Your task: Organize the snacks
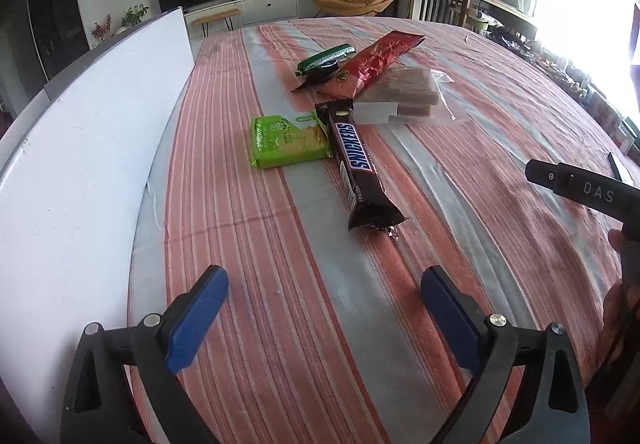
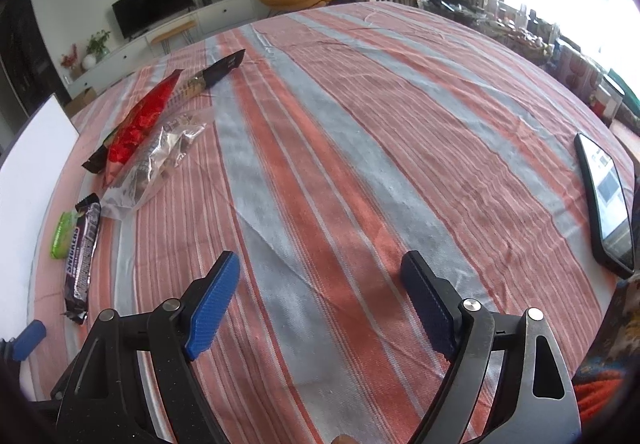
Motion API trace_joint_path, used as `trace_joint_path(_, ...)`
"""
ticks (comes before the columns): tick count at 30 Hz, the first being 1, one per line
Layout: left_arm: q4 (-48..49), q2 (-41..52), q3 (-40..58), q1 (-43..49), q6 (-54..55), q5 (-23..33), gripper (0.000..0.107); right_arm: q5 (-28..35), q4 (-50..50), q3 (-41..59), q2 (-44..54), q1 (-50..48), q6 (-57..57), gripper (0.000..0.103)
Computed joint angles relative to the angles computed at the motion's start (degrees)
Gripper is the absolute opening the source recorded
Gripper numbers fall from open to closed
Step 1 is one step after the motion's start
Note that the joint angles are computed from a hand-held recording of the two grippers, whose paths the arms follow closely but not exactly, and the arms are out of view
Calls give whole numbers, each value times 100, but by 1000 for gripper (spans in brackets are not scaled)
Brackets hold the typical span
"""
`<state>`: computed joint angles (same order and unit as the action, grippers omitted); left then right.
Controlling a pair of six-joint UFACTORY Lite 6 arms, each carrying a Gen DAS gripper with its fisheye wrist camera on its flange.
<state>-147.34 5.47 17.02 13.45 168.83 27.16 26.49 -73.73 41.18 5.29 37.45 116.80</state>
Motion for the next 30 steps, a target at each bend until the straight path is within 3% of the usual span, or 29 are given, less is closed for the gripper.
trace_joint_path(4, -50, 33, 21, -25, 21, -18, 101, 279, 335, 178, 172, 161, -383, 86)
trace_joint_path(30, -54, 60, 47, -37, 16, -40, 103, 276, 411, 118, 58, 137, -487, 87)
